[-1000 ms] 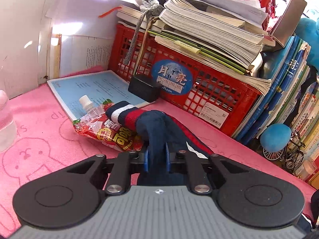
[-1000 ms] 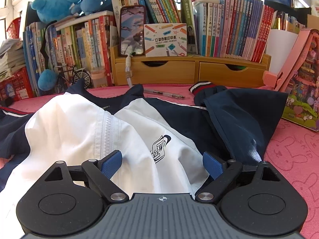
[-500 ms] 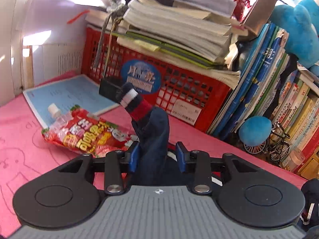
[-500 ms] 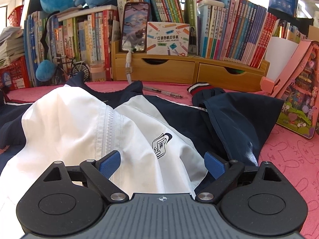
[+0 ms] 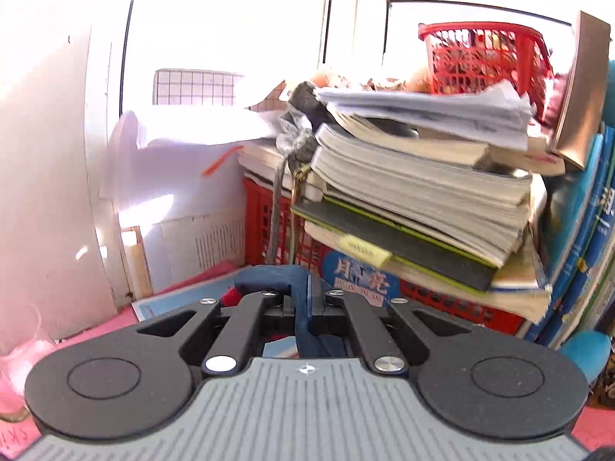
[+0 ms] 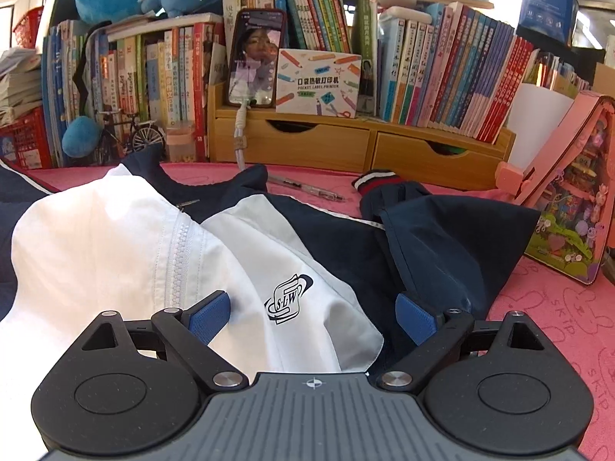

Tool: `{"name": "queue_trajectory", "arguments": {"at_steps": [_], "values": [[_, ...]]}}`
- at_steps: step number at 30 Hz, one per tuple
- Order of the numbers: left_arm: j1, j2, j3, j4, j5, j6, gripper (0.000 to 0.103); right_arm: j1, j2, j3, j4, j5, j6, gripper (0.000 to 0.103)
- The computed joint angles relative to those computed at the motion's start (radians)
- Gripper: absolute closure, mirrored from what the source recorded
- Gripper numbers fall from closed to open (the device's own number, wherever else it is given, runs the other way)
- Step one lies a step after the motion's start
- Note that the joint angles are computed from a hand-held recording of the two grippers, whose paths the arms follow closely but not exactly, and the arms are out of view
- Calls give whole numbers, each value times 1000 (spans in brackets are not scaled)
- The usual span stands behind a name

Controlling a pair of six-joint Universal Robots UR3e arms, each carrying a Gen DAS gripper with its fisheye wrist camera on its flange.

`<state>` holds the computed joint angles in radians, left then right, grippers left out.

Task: Fold clothes

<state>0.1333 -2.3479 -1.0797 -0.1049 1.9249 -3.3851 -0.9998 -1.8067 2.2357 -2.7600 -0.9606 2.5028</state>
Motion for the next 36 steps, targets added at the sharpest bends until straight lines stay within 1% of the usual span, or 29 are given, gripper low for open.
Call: {"name": "queue_trajectory", "arguments": {"at_steps": [3, 5, 8, 11, 13, 14, 15, 16, 17, 18, 19, 20, 21, 22, 23, 24, 25, 27, 29, 30, 31, 32, 33, 34, 35, 36], "values": [[18, -57, 177, -55, 63, 31, 100, 45, 43, -46, -55, -26, 48, 8], [30, -94, 244, -88, 99, 87, 100, 77, 73, -75, -90, -43, 73, 8], [41, -113, 231, -148, 131, 132, 100, 121, 115, -103, -133, -71, 94, 8], [54, -130, 214, -293, 158, 96, 98, 161, 151, -120, -166, -113, 107, 8], [64, -124, 156, -332, 161, 88, 97, 173, 168, -120, -185, -137, 96, 8], [61, -126, 129, -315, 169, 109, 97, 173, 173, -118, -198, -150, 93, 8], [53, -130, 111, -296, 182, 141, 94, 173, 179, -116, -211, -162, 90, 8], [44, -133, 99, -287, 191, 172, 89, 162, 179, -111, -223, -170, 95, 8], [37, -129, 87, -282, 192, 196, 80, 142, 175, -110, -219, -166, 102, 8], [31, -116, 65, -276, 191, 206, 76, 122, 170, -109, -213, -162, 109, 8], [24, -104, 45, -271, 190, 214, 69, 93, 157, -105, -200, -152, 118, 8], [18, -75, 14, -272, 175, 215, 66, 64, 143, -101, -183, -141, 126, 8], [14, -43, -22, -270, 144, 215, 57, 29, 118, -92, -153, -115, 122, 8], [22, -3, -70, -260, 78, 222, 42, -19, 86, -77, -110, -68, 103, 8], [31, 36, -116, -251, 9, 229, 23, -69, 53, -63, -60, -20, 78, 8], [38, 78, -162, -253, -54, 233, 14, -133, 5, -40, 13, 44, 31, 8], [45, 118, -204, -257, -116, 237, 9, -181, -39, -21, 79, 86, -17, 8], [61, 192, -277, -270, -242, 248, 9, -265, -127, 16, 204, 147, -118, 8], [49, 241, -310, -303, -259, 242, 9, -341, -221, 49, 333, 191, -225, 8], [43, 269, -344, -291, -259, 246, 9, -378, -269, 62, 403, 213, -276, 8], [37, 297, -378, -278, -257, 250, 9, -424, -325, 67, 510, 243, -341, 8], [28, 329, -423, -253, -250, 259, 9, -472, -380, 66, 633, 272, -414, 8], [18, 362, -467, -227, -241, 269, 9, -525, -429, 49, 788, 303, -507, 8], [13, 409, -526, -206, -251, 275, 8, -572, -467, 27, 939, 323, -604, 8], [15, 457, -583, -196, -283, 274, 8, -621, -499, -2, 1099, 337, -710, 8], [18, 505, -637, -189, -316, 272, 8, -684, -536, -37, 1291, 345, -851, 8]]}}
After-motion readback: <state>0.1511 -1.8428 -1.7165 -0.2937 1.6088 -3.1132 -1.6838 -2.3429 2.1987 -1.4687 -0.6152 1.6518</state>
